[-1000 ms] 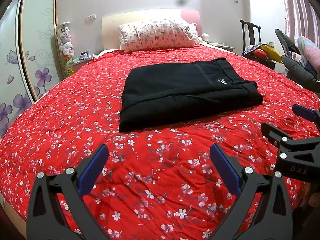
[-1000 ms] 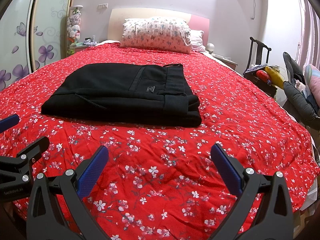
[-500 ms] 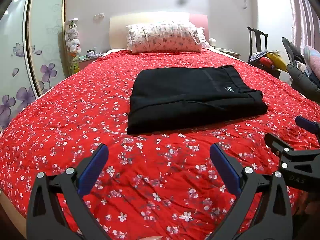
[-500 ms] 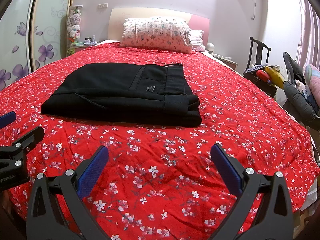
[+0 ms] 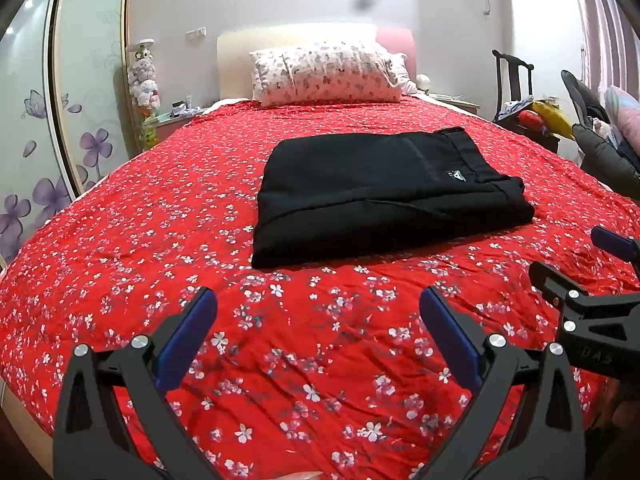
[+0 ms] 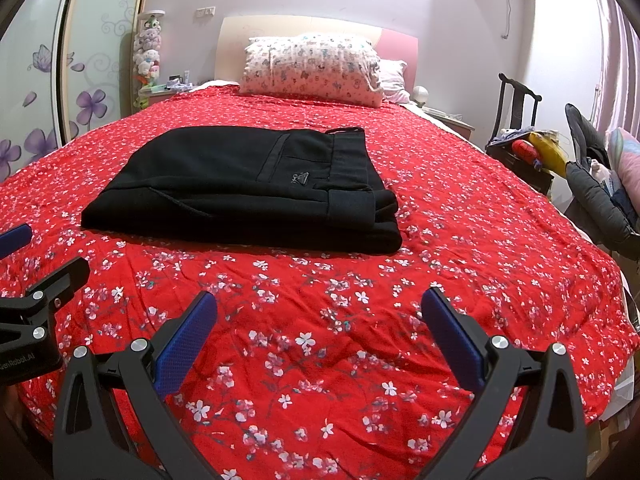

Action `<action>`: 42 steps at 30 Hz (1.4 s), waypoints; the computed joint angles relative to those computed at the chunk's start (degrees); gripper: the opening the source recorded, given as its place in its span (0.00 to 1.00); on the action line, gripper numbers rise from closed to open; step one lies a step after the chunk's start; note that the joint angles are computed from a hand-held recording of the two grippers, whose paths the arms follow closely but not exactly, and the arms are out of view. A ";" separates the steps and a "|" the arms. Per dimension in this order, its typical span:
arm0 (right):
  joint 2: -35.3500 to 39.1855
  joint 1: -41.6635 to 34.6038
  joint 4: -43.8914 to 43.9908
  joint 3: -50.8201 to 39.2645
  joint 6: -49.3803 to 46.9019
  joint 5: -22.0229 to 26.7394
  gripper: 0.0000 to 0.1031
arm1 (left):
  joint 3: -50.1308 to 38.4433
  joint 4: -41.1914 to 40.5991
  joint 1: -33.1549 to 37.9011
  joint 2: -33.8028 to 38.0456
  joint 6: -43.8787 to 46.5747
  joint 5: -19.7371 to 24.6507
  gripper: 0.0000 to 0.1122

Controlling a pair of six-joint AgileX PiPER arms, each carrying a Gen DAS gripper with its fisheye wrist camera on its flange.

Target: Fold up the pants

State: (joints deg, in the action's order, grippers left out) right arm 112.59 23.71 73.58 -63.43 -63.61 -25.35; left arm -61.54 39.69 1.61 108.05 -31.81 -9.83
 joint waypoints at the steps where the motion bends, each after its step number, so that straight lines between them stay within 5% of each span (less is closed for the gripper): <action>1: 0.00 0.02 -0.08 0.04 0.08 -0.02 0.99 | 0.01 0.07 -0.06 0.00 -0.05 0.00 0.90; 42: 0.03 -0.66 0.18 -0.40 -0.77 0.73 0.99 | -0.24 0.56 -0.07 -0.10 0.23 0.82 0.90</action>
